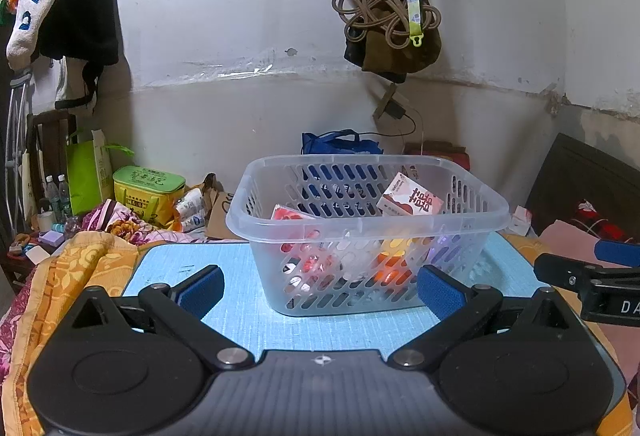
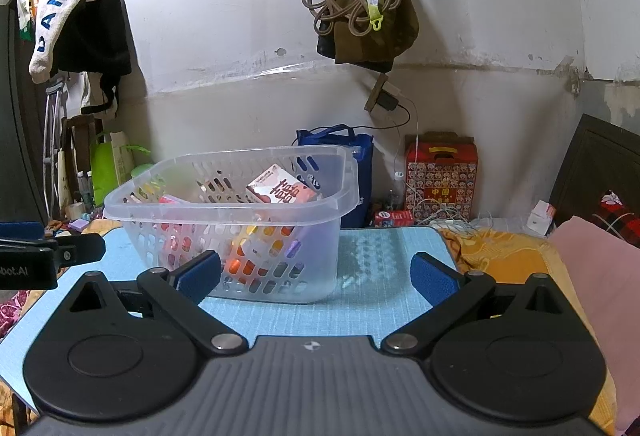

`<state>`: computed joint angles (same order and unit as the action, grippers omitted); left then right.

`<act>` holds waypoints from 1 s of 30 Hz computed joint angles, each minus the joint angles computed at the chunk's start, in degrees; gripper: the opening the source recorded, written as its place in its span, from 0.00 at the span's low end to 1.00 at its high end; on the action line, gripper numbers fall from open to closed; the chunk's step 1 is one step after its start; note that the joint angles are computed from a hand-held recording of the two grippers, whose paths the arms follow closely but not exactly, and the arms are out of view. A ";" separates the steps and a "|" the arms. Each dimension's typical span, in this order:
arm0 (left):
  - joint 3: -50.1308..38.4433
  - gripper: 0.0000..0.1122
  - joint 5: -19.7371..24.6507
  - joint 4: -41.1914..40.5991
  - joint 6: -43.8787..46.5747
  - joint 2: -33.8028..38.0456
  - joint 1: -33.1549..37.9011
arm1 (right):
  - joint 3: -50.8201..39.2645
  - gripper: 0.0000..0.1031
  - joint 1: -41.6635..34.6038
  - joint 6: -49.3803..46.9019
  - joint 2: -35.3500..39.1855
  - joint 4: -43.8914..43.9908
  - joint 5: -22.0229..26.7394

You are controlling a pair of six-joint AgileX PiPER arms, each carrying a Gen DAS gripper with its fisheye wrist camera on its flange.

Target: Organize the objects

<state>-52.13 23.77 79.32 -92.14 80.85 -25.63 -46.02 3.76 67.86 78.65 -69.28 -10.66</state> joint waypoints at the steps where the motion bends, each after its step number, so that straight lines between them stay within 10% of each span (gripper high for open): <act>1: -0.10 0.92 0.17 0.03 -0.12 0.12 -0.16 | 0.03 1.00 -0.10 0.00 0.00 -0.08 -0.11; 30: 0.19 0.92 1.86 1.03 -1.55 0.48 -1.42 | 0.30 1.00 -0.01 -0.99 0.10 0.54 0.06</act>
